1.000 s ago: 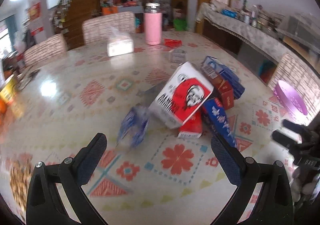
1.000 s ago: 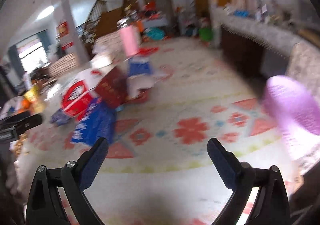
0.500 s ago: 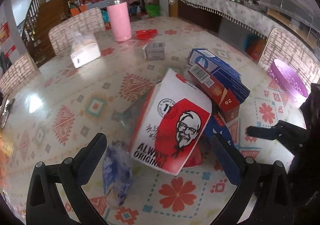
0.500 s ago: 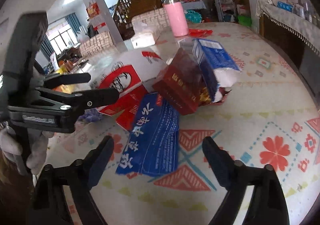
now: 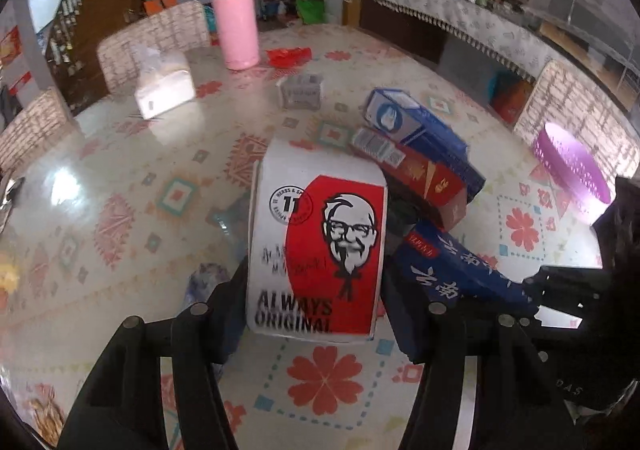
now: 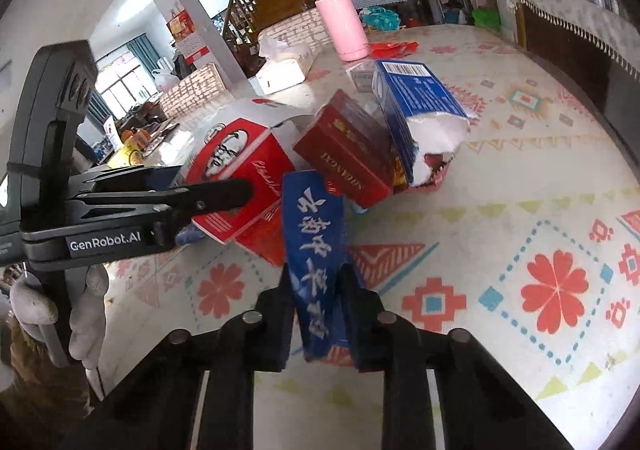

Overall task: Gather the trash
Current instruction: 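Grasp the white-red KFC box with the left tool while the right tool grasps a blue box, then carry both boxes to the purple basket and open both tools over it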

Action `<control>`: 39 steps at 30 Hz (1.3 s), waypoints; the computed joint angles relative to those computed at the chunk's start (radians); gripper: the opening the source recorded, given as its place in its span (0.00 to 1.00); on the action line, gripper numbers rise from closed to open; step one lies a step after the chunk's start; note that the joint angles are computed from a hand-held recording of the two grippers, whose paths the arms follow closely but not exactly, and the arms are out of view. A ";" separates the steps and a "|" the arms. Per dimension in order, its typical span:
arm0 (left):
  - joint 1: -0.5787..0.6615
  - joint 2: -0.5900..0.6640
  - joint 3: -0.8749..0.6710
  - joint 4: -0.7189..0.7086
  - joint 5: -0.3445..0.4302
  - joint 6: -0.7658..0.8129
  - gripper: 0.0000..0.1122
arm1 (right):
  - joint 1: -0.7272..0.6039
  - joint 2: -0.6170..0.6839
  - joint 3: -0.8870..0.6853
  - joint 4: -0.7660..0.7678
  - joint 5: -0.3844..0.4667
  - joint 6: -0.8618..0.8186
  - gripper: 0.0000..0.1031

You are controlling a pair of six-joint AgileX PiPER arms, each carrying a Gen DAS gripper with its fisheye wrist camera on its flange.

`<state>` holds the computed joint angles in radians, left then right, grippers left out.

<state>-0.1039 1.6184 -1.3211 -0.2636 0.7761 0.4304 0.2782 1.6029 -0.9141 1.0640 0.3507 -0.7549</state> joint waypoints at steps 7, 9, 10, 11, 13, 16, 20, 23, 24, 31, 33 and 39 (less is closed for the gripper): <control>0.042 -0.130 0.042 -0.041 0.009 -0.028 0.53 | -0.056 -0.105 0.091 0.177 0.060 -0.186 0.19; 0.032 -0.161 0.049 -0.040 0.009 -0.040 0.53 | -0.084 -0.147 0.114 0.210 0.080 -0.225 0.19; 0.022 -0.175 0.052 -0.036 0.009 -0.050 0.53 | -0.100 -0.173 0.128 0.224 0.086 -0.242 0.19; 0.014 -0.184 0.052 -0.032 0.010 -0.058 0.53 | -0.117 -0.189 0.136 0.237 0.096 -0.258 0.19; -0.009 -0.199 0.054 -0.021 0.007 -0.079 0.53 | -0.156 -0.230 0.157 0.258 0.117 -0.280 0.19; -0.036 -0.211 0.048 -0.033 0.009 -0.100 0.53 | -0.220 -0.285 0.176 0.256 0.147 -0.282 0.19; -0.076 -0.211 0.022 -0.094 0.042 -0.083 0.53 | -0.325 -0.333 0.200 0.271 0.203 -0.307 0.19; -0.156 -0.183 -0.020 -0.071 0.055 -0.121 0.53 | -0.424 -0.349 0.213 0.290 0.260 -0.335 0.19; -0.182 -0.169 -0.034 -0.062 0.054 -0.136 0.53 | -0.455 -0.350 0.215 0.294 0.280 -0.344 0.19; -0.350 -0.041 -0.182 -0.019 0.068 -0.245 0.53 | -0.746 -0.362 0.219 0.282 0.435 -0.405 0.19; -0.393 0.016 -0.255 -0.024 0.083 -0.268 0.53 | -0.854 -0.355 0.205 0.267 0.476 -0.424 0.19; -0.522 0.256 -0.592 -0.052 0.180 -0.336 0.53 | -1.132 -0.270 0.126 0.211 0.544 -0.449 0.19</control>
<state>-0.6260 1.8741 -1.9129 -0.3155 0.9559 0.0947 -0.8536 1.3327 -0.7876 1.2749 0.8947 -1.2044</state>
